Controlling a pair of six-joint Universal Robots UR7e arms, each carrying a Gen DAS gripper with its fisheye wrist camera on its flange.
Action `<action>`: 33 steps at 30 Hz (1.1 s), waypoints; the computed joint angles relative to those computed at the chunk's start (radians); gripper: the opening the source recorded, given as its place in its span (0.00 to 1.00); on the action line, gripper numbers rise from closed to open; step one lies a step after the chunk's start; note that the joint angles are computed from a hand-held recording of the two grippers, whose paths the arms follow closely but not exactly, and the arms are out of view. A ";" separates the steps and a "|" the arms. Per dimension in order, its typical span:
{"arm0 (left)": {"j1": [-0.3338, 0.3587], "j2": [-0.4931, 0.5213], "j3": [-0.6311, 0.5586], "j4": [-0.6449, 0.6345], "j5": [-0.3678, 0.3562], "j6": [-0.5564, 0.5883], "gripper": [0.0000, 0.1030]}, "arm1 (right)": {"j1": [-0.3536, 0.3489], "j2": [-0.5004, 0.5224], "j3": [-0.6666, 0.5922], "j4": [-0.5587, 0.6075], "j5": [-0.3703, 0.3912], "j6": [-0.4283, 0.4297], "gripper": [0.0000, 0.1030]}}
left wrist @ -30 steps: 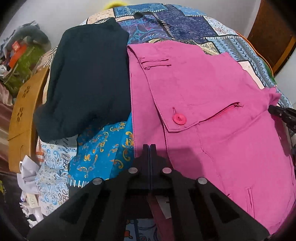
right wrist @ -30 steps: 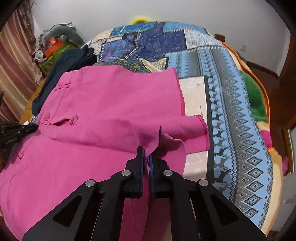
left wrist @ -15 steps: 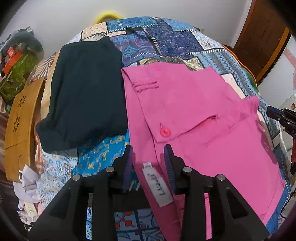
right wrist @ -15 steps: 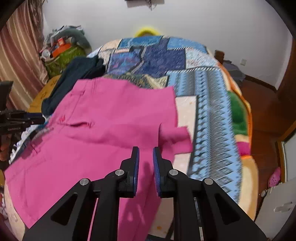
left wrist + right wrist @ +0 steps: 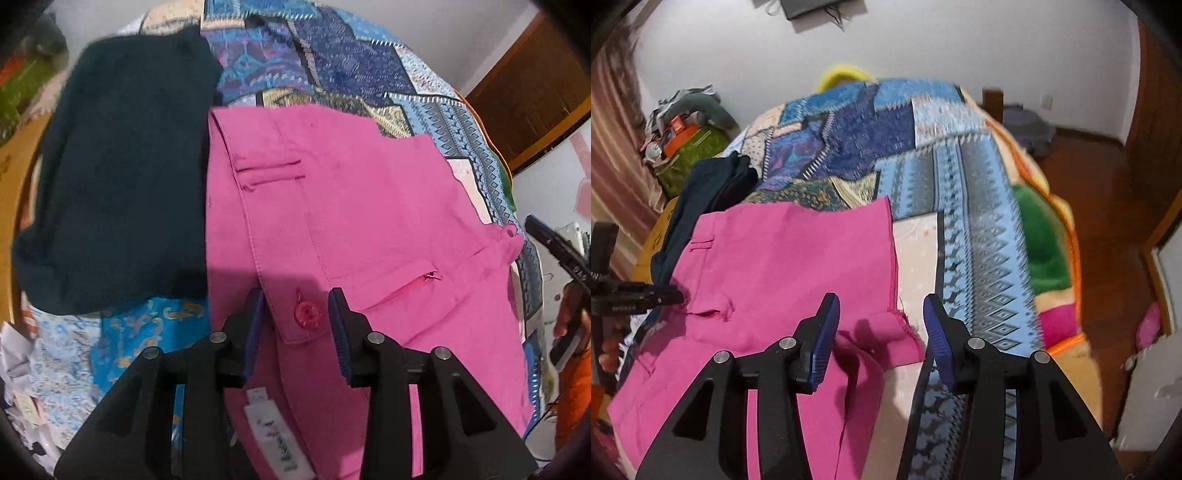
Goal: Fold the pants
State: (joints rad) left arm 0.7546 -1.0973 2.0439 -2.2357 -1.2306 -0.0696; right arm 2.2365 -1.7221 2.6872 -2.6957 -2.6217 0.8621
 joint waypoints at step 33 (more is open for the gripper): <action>-0.084 -0.018 0.138 -0.184 0.233 0.140 0.07 | -0.079 0.024 0.023 0.091 0.101 -0.045 0.07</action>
State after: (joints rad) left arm 0.6702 -1.1154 2.1822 -2.4193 -0.9979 0.0701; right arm 2.1571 -1.6982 2.7103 -2.6050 -2.5207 0.8173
